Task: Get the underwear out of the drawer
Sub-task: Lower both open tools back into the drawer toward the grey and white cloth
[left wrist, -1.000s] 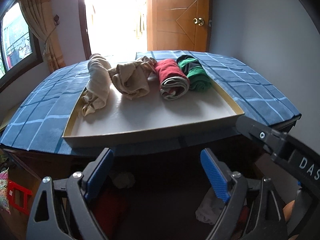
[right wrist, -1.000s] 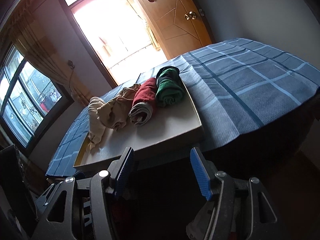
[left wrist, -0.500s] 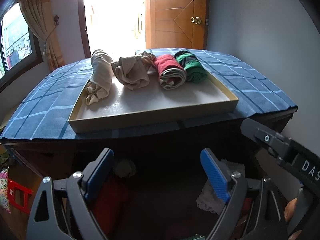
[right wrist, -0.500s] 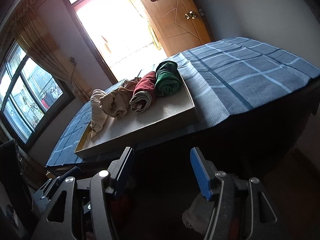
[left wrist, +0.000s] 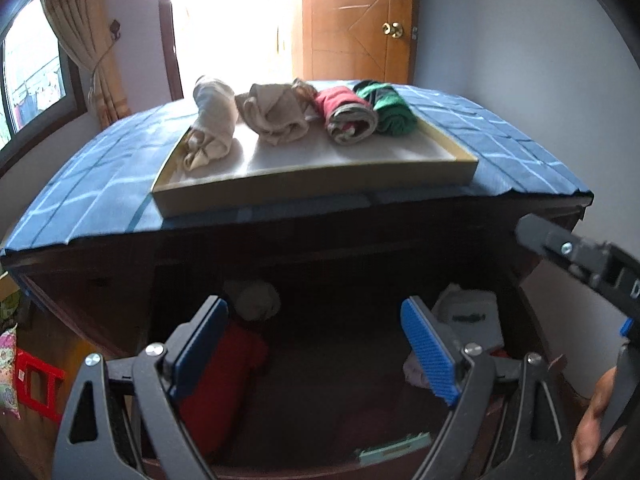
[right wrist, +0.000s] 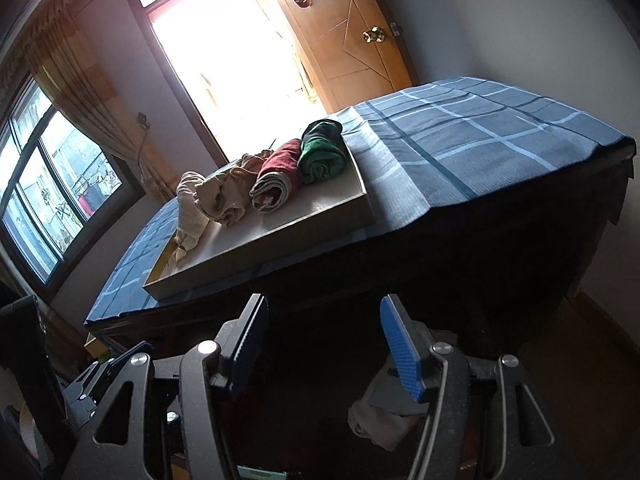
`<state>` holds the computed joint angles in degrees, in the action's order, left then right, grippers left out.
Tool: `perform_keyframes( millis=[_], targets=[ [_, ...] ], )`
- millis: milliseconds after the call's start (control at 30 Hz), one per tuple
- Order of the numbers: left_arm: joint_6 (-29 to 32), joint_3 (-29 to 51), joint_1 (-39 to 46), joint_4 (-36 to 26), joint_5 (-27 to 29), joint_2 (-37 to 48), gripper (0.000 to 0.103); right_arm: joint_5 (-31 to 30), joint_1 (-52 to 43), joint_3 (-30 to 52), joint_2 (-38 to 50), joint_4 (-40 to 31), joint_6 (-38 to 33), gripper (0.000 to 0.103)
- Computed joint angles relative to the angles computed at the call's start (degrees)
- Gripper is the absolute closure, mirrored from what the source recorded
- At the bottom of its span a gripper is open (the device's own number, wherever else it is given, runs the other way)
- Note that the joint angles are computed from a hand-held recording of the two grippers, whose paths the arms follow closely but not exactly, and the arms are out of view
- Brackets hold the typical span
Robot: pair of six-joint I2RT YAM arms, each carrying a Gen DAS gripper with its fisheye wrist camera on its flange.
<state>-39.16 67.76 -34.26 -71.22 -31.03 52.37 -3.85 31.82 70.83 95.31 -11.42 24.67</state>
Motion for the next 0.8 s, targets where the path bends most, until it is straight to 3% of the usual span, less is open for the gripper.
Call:
perform_keyframes(
  millis=[333, 567, 667, 800],
  targets=[
    [2.89, -6.93, 7.78, -1.24, 5.83, -6.79, 0.013, -0.86, -3.20, -6.52, -3.70, -1.03, -2.88, 0.042],
    [8.23, -9.92, 15.22, -1.38, 10.66, -10.96, 0.013, -3.62, -5.11, -8.32, -2.15, -2.10, -3.39, 0.042],
    [12.20, -10.56, 20.08, -1.71, 13.20, -12.56, 0.013, -4.52, -5.59, -9.05, -2.09, -2.28, -3.98, 0.042],
    [21.65, -11.47, 33.77, -1.41, 21.76, -14.65, 0.013, -5.20, -6.36, -9.86, -1.94, -2.26, -4.49, 0.042]
  ],
)
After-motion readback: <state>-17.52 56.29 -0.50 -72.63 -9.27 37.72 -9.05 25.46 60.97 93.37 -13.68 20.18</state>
